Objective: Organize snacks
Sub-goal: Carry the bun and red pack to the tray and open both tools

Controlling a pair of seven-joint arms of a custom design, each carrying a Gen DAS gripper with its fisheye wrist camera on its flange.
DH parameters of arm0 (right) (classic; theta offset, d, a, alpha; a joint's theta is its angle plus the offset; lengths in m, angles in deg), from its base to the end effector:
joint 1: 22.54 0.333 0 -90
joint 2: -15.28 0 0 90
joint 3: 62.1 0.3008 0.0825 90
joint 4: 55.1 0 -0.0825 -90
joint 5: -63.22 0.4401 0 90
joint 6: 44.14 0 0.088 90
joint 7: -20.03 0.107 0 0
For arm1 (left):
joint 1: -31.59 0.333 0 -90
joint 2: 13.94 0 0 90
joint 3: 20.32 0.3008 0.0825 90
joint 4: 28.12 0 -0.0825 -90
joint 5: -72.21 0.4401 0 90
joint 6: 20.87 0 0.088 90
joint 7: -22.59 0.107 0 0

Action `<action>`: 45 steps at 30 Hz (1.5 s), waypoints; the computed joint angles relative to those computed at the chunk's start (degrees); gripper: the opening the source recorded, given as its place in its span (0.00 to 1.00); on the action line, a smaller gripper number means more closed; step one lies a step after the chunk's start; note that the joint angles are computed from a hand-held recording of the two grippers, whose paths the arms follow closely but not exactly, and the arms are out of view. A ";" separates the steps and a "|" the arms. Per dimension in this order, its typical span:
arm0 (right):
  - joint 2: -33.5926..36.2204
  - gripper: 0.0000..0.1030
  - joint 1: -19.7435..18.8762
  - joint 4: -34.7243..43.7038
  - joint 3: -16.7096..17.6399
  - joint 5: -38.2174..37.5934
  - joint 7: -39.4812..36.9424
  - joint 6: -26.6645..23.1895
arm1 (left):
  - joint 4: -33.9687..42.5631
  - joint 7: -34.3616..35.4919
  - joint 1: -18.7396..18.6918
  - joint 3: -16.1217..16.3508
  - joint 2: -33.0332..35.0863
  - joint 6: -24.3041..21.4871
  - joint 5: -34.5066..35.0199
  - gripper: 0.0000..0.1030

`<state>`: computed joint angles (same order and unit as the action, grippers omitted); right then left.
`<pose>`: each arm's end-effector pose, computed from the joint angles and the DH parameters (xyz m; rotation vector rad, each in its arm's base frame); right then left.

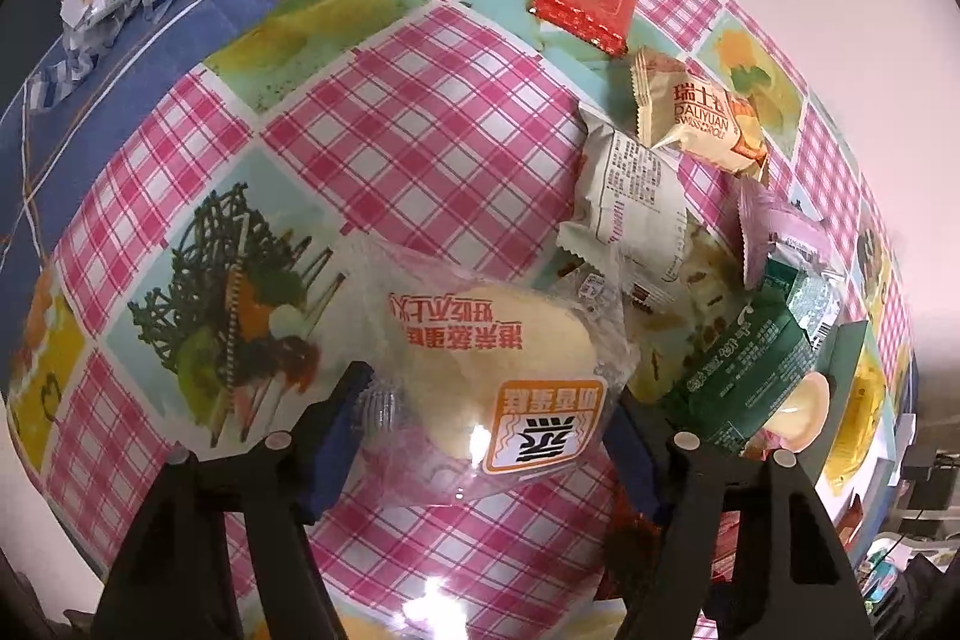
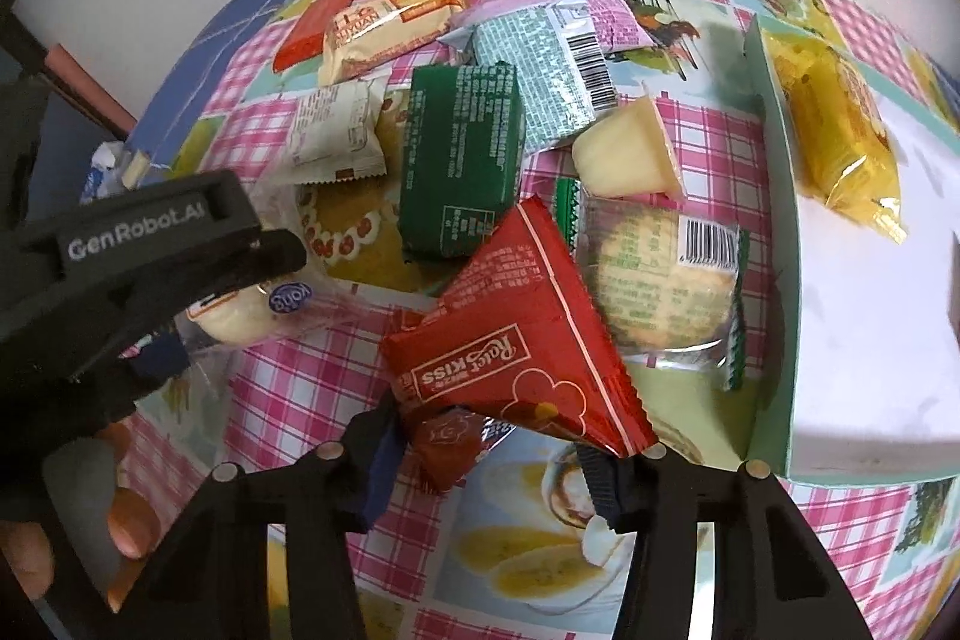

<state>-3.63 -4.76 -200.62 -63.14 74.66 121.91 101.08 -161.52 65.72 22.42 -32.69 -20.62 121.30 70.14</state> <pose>0.4798 0.1422 0.3745 -1.9114 2.0312 -0.0561 0.5232 -0.2063 0.3631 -2.6097 1.6091 -0.4051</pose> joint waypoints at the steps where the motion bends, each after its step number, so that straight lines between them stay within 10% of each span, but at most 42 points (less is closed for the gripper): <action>1: -0.14 0.52 0.00 -0.08 -0.17 0.17 -0.27 -0.09 | -0.07 -0.06 0.05 0.02 -0.19 -0.19 0.17 0.71; 25: -10.59 0.51 -0.23 -4.30 -3.20 4.42 -0.85 3.35 | -4.09 -0.18 1.03 -2.01 -10.60 3.75 0.74 0.61; 45: -19.45 0.51 -21.21 -10.14 -3.01 -14.91 27.08 -4.93 | 8.11 13.27 -9.64 -6.12 0.19 4.90 0.62 0.61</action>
<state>-23.08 -25.97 -210.76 -66.15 59.75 149.00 96.15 -153.40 78.99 12.78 -38.81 -20.43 126.20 70.77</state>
